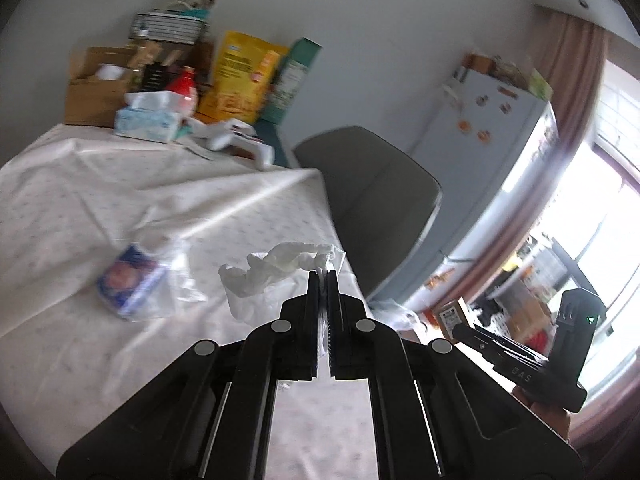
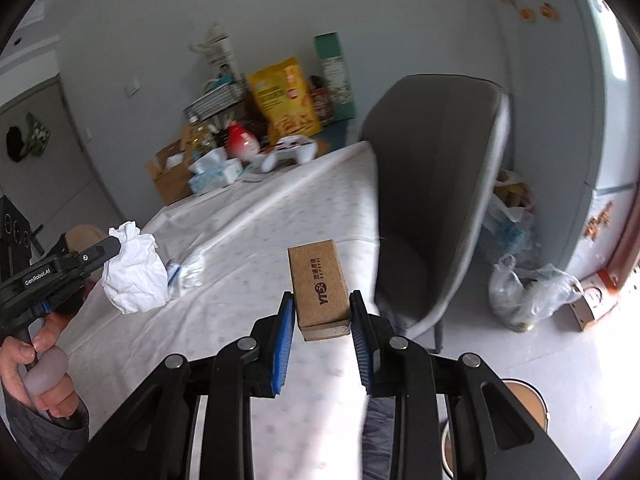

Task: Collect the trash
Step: 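Carry the tissue and the brown box over the cream bucket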

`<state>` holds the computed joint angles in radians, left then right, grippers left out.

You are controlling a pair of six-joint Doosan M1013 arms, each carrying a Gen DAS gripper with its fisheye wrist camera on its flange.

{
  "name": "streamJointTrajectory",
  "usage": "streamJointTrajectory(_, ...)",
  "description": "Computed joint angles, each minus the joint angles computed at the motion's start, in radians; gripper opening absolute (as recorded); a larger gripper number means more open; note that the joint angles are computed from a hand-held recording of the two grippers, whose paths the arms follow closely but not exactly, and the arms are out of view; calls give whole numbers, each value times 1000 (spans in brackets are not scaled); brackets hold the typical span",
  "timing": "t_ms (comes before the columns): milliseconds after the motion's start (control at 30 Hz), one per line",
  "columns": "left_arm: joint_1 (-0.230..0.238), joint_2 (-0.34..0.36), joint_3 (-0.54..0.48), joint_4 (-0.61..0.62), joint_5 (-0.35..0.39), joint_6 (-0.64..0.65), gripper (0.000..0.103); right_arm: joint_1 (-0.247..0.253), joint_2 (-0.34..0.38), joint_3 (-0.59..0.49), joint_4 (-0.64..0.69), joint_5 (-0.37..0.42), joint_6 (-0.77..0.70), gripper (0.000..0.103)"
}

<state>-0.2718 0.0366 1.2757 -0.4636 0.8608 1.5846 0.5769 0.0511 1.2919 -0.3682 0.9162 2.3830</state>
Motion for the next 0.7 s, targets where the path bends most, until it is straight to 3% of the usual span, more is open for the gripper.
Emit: streamJointTrajectory(700,-278,179,-183,56,188,61,4,-183,-222,339,14,8,185,29)
